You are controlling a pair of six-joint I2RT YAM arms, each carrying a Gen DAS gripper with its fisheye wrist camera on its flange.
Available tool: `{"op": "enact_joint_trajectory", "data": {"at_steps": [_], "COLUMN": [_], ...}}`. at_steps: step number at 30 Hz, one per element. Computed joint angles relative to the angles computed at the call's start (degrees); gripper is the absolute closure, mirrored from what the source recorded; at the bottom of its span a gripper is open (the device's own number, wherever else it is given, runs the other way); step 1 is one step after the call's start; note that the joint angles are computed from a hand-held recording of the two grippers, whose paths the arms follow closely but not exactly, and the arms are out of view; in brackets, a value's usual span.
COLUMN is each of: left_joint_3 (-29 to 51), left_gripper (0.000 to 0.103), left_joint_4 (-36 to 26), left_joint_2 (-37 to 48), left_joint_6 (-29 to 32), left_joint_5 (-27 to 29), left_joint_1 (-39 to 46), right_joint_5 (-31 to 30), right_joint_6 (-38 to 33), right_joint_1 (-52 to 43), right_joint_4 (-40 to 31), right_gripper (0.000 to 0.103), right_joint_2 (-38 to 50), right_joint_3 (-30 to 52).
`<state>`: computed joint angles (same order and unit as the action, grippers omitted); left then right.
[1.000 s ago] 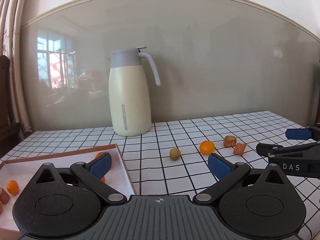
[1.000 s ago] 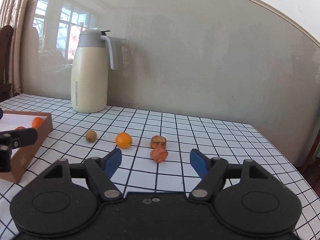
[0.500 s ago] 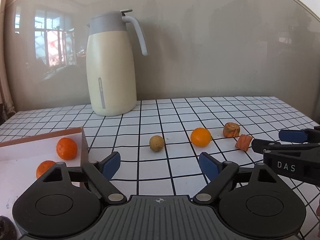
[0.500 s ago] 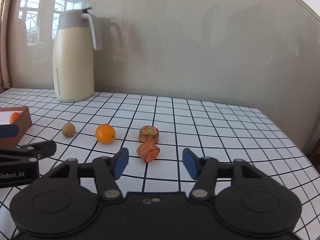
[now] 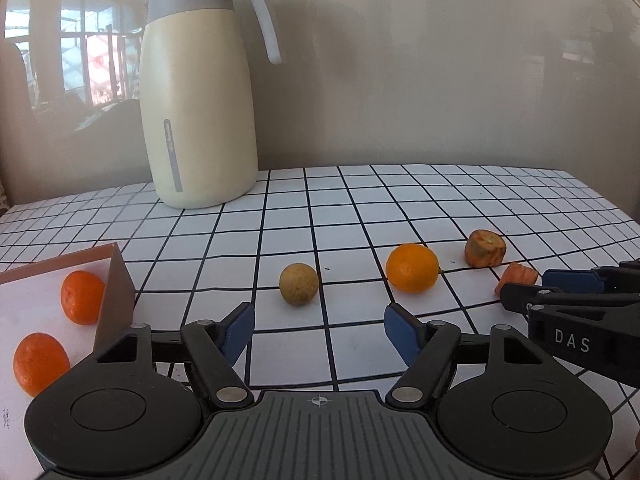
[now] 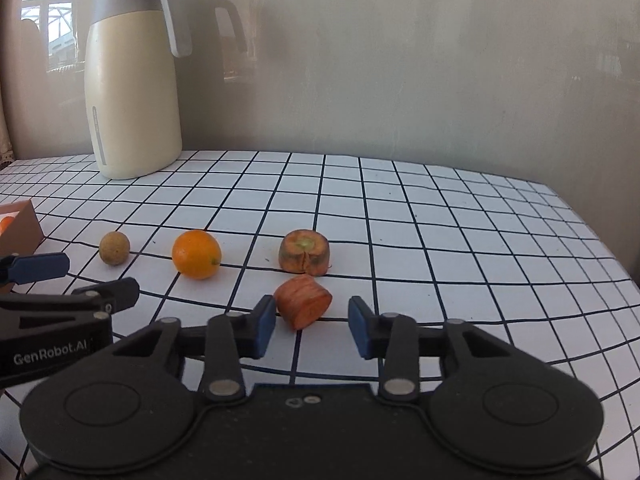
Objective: Organize fruits
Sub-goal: 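Grasp a small brown round fruit with the left tool while the right tool grasps a reddish-brown piece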
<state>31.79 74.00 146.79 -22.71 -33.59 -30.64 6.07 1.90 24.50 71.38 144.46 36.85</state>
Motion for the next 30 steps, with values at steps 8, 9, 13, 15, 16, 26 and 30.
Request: {"op": "enact_joint_trajectory", "data": {"at_steps": [8,9,13,15,16,26,30], "left_joint_3": [4.4,5.1,6.7,7.0,7.0,3.5,1.5], "left_gripper": [0.032,0.038,0.061,0.071,0.074,0.078,0.078], "left_joint_4": [-5.0,-5.9,-8.1,-8.0,-7.8,-2.1,-0.6], "left_joint_2": [-0.8,-0.9,-0.9,-0.7,-0.7,0.2,-0.6], "left_joint_6": [1.5,1.9,3.4,5.0,5.4,3.6,3.3], "left_joint_5": [3.3,3.7,5.1,4.4,4.6,4.9,3.7], "left_joint_1": [4.2,4.5,4.5,3.5,3.2,1.7,-0.4], "right_joint_5": [-2.8,-2.8,-3.1,-3.2,-3.0,-2.5,-2.4], "right_joint_6": [1.6,1.7,1.9,1.9,2.0,2.9,3.4], "right_joint_1": [-2.0,-1.9,-1.8,-1.7,-1.6,-1.0,-1.0], "right_joint_4": [-0.9,-0.9,-1.7,-2.0,-2.2,1.3,3.2], "right_gripper": [0.081,0.081,0.082,0.083,0.083,0.084,0.084], "right_joint_2": [-0.4,-0.3,-0.1,-0.2,-0.3,-1.7,-2.4], "right_joint_3": [1.1,1.1,1.5,1.7,1.7,-0.9,-3.0]}}
